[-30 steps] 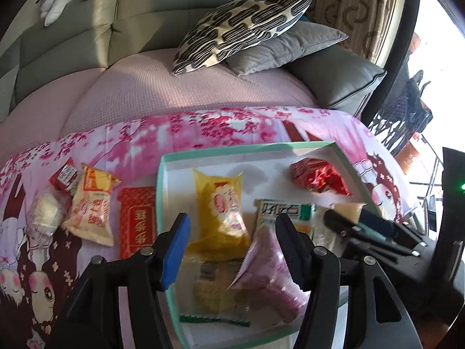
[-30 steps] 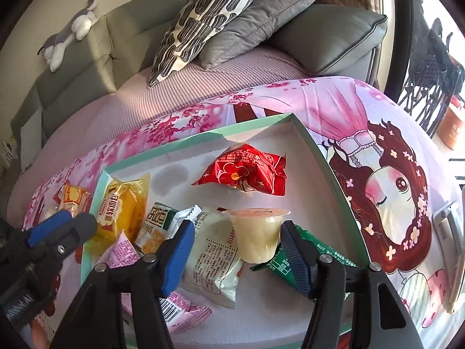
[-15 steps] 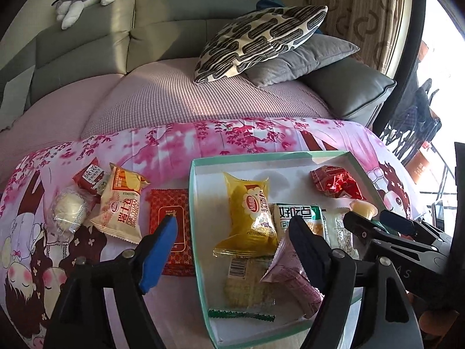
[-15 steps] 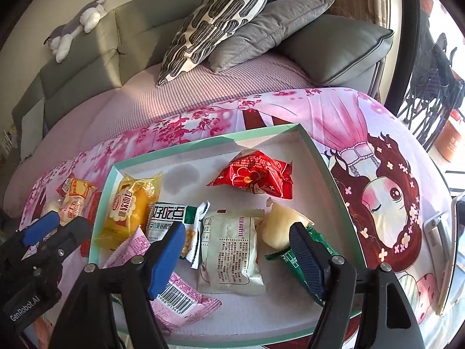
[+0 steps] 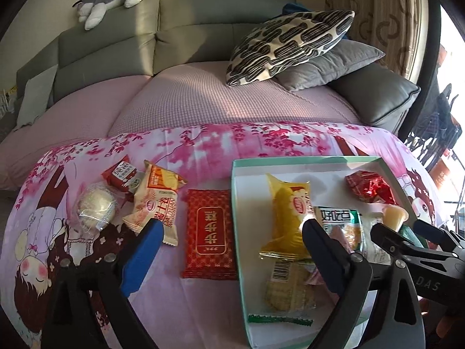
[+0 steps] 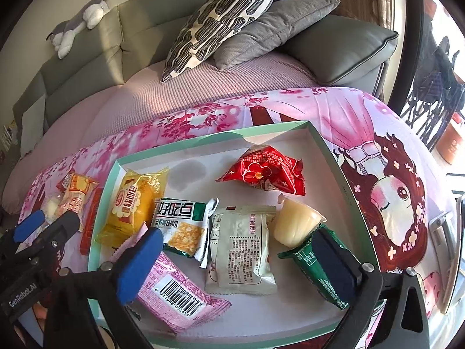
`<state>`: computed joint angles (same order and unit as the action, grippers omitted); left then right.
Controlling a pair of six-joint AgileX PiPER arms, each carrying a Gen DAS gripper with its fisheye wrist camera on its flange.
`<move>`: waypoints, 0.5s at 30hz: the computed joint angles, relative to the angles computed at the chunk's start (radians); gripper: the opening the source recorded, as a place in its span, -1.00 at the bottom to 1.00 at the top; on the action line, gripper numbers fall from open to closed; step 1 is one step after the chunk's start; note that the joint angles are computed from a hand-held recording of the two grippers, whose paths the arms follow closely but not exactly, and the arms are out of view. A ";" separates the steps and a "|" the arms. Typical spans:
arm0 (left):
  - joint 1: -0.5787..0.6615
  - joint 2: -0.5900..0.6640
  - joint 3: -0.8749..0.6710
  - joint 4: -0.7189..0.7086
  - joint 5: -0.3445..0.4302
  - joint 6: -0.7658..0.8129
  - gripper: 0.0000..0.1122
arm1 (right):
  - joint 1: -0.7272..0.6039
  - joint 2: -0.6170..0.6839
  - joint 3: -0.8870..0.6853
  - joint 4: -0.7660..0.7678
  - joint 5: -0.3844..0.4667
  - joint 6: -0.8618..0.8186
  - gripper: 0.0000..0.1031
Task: Organize snacks
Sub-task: 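Withdraw both open tools from the tray toward the snack heap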
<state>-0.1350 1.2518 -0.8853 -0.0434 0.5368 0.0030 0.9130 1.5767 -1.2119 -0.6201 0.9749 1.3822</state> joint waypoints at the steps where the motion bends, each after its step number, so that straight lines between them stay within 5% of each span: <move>1: 0.005 0.001 0.002 -0.001 -0.004 -0.005 0.72 | 0.001 0.001 -0.001 -0.003 0.001 0.001 1.00; 15: 0.052 0.003 -0.007 0.036 0.023 -0.074 0.72 | 0.049 -0.014 -0.001 -0.116 0.006 0.098 1.00</move>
<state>-0.0831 1.2547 -0.8923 -0.0076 0.5597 -0.0715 0.9616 1.5630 -1.2129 -0.7362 0.9814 1.4799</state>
